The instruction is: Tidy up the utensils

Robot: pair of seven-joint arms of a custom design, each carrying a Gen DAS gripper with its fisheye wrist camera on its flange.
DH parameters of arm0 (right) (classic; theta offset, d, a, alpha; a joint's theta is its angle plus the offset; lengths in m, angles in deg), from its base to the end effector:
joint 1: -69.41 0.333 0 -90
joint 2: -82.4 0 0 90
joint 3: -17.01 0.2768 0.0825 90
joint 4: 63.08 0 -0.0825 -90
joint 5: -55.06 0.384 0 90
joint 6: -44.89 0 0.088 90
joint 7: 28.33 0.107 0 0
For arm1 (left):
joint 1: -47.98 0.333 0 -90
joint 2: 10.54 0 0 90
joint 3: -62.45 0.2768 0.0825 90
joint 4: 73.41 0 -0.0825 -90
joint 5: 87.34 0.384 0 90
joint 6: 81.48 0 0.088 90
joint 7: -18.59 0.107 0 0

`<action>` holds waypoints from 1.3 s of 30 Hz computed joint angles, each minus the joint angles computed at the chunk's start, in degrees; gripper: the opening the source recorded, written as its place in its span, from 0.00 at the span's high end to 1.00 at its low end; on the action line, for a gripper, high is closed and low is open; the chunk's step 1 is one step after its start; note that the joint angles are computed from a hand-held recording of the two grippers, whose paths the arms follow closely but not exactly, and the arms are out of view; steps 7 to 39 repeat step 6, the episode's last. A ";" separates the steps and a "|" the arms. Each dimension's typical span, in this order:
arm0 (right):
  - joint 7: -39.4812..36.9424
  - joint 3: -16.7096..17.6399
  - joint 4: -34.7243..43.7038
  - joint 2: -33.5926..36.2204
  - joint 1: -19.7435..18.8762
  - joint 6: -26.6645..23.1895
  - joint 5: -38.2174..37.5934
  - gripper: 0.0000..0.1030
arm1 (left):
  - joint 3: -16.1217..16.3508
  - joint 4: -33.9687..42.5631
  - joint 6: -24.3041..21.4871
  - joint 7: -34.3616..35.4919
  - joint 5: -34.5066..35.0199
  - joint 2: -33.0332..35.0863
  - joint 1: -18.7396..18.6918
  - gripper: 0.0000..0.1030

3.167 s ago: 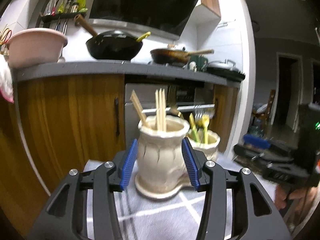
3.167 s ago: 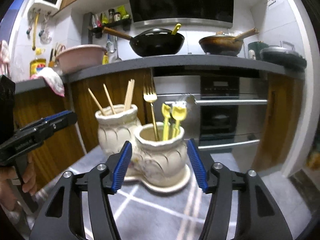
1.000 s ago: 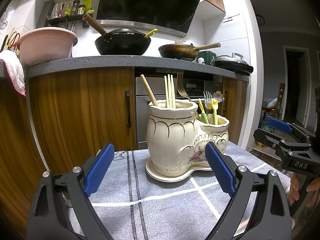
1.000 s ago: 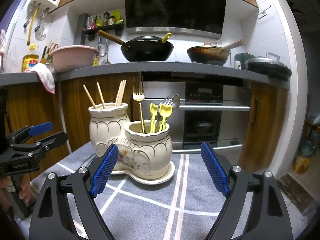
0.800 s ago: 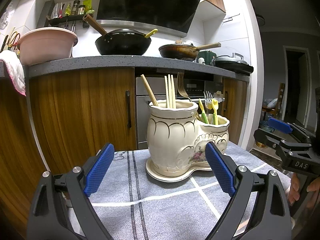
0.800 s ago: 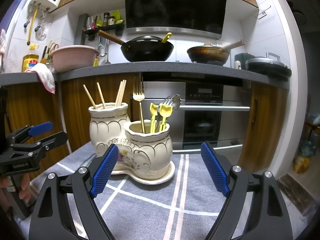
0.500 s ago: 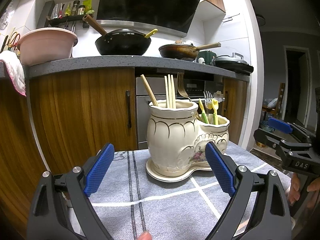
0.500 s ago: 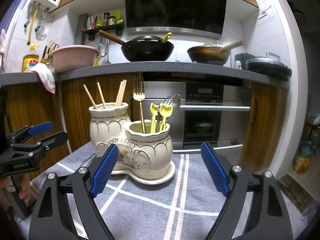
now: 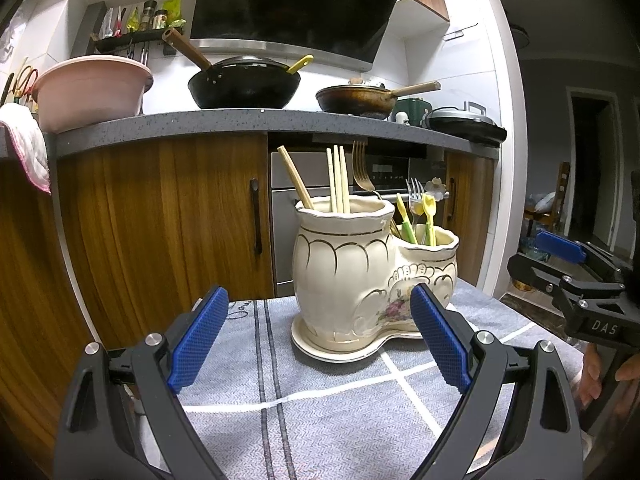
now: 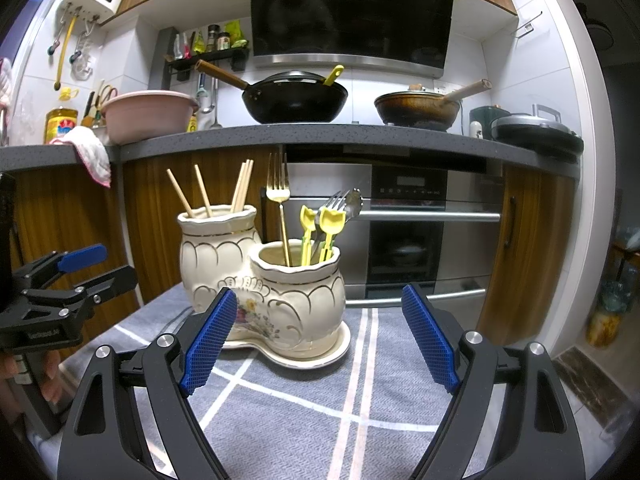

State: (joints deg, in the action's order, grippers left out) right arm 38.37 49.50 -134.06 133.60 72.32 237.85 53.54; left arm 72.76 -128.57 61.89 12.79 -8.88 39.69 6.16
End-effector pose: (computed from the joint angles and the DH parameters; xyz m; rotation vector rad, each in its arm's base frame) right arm 0.7063 0.2873 0.4130 -1.6098 0.9225 -0.7184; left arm 0.6377 -0.4681 0.3937 -1.4221 1.3206 -1.0254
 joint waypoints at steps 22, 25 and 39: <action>0.21 -0.13 0.04 -0.01 0.07 -0.05 -0.16 0.18 | -0.05 0.32 -0.48 0.44 -0.58 0.18 -0.04 0.11; 0.21 -0.13 0.04 -0.01 0.07 -0.05 -0.16 0.18 | -0.05 0.32 -0.48 0.44 -0.58 0.18 -0.04 0.11; 0.21 -0.13 0.04 -0.01 0.07 -0.05 -0.16 0.18 | -0.05 0.32 -0.48 0.44 -0.58 0.18 -0.04 0.11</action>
